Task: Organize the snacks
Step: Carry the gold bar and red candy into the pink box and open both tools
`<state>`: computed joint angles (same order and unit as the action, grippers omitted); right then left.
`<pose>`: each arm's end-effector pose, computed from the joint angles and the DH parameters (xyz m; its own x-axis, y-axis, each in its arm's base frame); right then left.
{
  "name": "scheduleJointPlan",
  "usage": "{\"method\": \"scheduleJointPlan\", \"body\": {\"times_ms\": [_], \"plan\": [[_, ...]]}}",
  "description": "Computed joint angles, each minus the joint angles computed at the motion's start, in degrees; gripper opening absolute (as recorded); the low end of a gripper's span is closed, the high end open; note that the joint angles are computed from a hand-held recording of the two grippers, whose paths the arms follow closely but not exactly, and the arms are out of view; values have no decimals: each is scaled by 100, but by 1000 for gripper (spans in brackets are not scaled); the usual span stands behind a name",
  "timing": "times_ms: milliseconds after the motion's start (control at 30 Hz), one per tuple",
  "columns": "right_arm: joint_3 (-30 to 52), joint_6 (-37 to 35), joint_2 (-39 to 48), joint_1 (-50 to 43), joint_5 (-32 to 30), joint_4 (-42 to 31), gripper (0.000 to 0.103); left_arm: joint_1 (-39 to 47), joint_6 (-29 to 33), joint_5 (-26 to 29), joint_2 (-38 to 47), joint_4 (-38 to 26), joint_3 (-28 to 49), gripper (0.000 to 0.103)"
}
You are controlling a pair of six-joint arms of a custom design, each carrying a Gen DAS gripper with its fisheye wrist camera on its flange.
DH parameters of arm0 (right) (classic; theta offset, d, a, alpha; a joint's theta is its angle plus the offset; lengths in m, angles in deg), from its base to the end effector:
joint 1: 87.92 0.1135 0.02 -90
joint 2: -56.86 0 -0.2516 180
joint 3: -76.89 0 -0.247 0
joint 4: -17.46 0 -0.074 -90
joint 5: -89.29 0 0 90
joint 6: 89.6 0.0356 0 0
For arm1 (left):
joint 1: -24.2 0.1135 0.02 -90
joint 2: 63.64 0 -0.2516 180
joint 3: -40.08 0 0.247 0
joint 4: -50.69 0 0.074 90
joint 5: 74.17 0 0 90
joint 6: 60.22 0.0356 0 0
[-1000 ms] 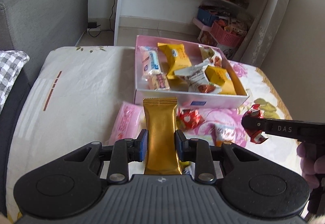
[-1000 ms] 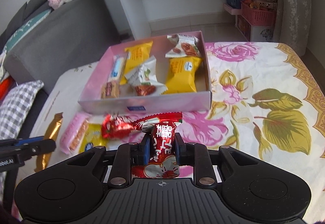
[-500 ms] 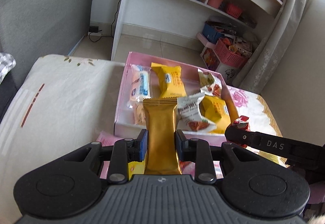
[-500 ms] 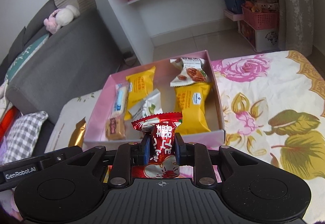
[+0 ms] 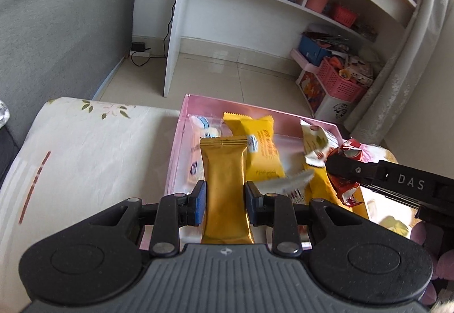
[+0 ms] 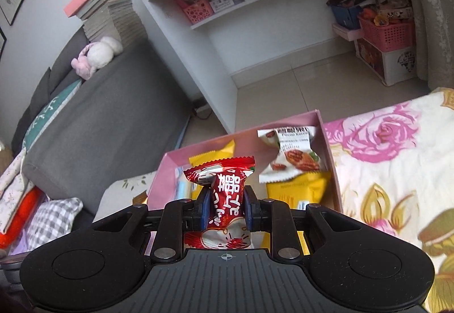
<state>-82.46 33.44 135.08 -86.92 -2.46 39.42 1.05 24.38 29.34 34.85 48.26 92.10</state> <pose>0.1901 0.0044 0.0875 -0.5111 0.5361 -0.6718 0.2820 0.8429 0.4582 0.2713 -0.1251 0.1014 -0.7391 0.2165 -0.6379 0.4559 0.8578 -0.2371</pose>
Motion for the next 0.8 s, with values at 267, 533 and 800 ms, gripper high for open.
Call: {"method": "scheduleJointPlan", "body": {"times_ms": [267,533,800], "plan": [[237,-210,1637,-616,-604,1530,23,-356,-11,-334,974,146,770,26],[502,-465,2570,-866,-660,2282,23,-540,17,-140,1520,492,1102,26],[634,-537,2961,-936,-592,2681,24,-578,54,-6,1660,757,1214,26]]}}
